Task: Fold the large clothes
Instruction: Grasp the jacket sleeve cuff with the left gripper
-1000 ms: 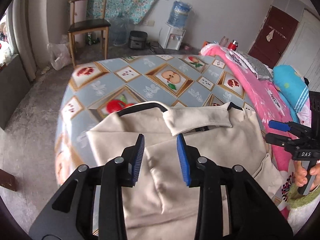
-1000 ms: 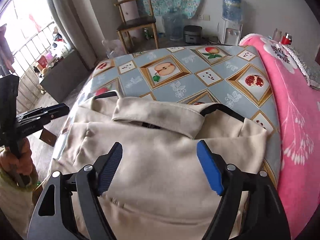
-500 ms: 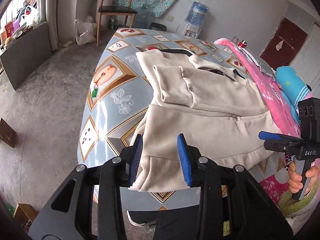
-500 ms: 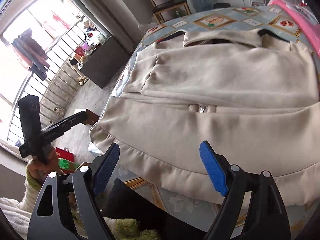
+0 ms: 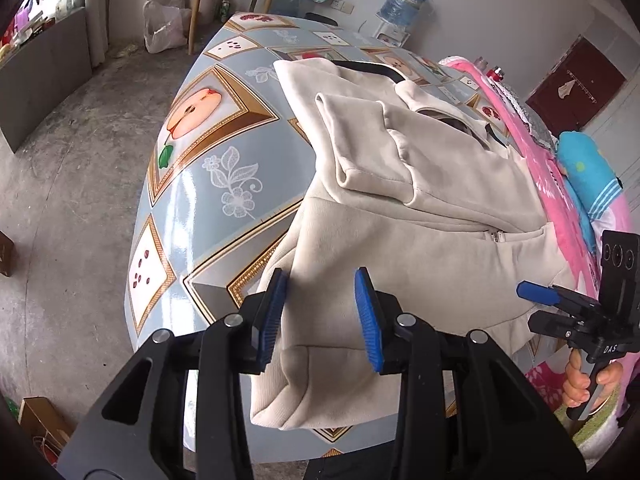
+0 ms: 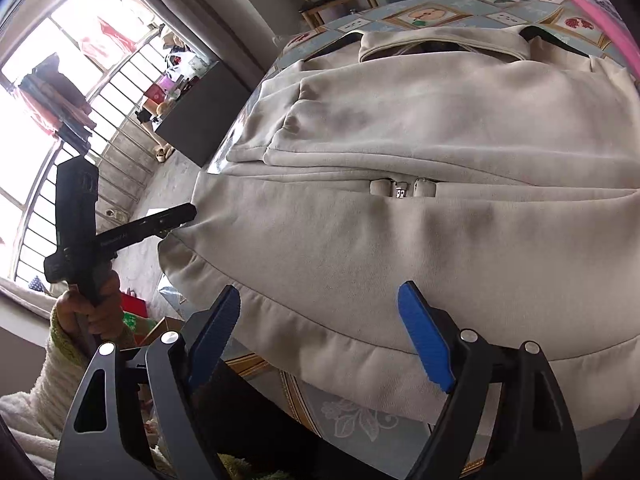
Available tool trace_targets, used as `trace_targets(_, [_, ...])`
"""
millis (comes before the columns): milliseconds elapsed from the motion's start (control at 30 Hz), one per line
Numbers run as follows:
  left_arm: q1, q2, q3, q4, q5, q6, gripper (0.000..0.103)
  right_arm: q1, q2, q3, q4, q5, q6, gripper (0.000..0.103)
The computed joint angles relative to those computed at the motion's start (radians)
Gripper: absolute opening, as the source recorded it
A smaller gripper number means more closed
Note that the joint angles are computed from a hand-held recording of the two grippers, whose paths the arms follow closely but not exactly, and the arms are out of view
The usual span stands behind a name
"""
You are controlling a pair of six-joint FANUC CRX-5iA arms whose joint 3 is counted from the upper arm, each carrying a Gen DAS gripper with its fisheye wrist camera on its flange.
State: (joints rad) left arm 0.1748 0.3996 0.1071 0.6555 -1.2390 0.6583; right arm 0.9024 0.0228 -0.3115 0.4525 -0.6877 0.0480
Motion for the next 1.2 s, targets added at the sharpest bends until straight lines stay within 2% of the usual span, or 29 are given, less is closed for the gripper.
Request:
trace_targets(100, [-0.002,0.063,0.074,0.002,-0.075,0.032,0.033,-0.001,0.006,0.011,-0.014,-0.012,0.041,0.079])
trace_targets(300, [0.005,0.176,0.191,0.074,-0.223,0.083,0.033,-0.01,0.008,0.024,-0.056,-0.014,0.103,0.079])
trace_targets(367, [0.008,0.182,0.189,0.105,-0.248,0.059,0.03,-0.015,0.003,0.023,-0.07,-0.007,0.111,0.079])
trace_targets(467, [0.018,0.201,0.186,0.184,-0.331,0.006,0.03,-0.015,-0.006,0.015,-0.071,0.0,0.107,0.078])
trace_targets(533, [0.015,0.185,0.18,0.165,-0.319,-0.008,0.03,-0.018,-0.01,0.009,-0.075,0.006,0.11,0.078])
trace_targets(700, [-0.018,0.172,0.217,0.02,-0.248,0.04,0.03,-0.022,-0.017,0.0,-0.078,0.016,0.115,0.078])
trace_targets(800, [-0.031,0.184,0.241,-0.004,-0.244,0.035,0.03,-0.029,-0.023,-0.009,-0.089,0.034,0.127,0.078])
trace_targets(967, [-0.043,0.196,0.246,0.01,-0.235,-0.008,0.03,-0.036,-0.037,-0.032,-0.09,0.062,0.128,0.078])
trace_targets(1100, [-0.015,0.176,0.178,0.111,-0.293,-0.167,0.03,-0.037,-0.047,-0.045,-0.091,0.075,0.131,0.078])
trace_targets(1167, [-0.012,0.177,0.177,0.109,-0.315,-0.195,0.035,-0.034,-0.049,-0.048,-0.088,0.07,0.135,0.078])
trace_targets(1200, [-0.015,0.175,0.179,0.087,-0.298,-0.187,0.035,-0.032,-0.048,-0.047,-0.088,0.066,0.14,0.078])
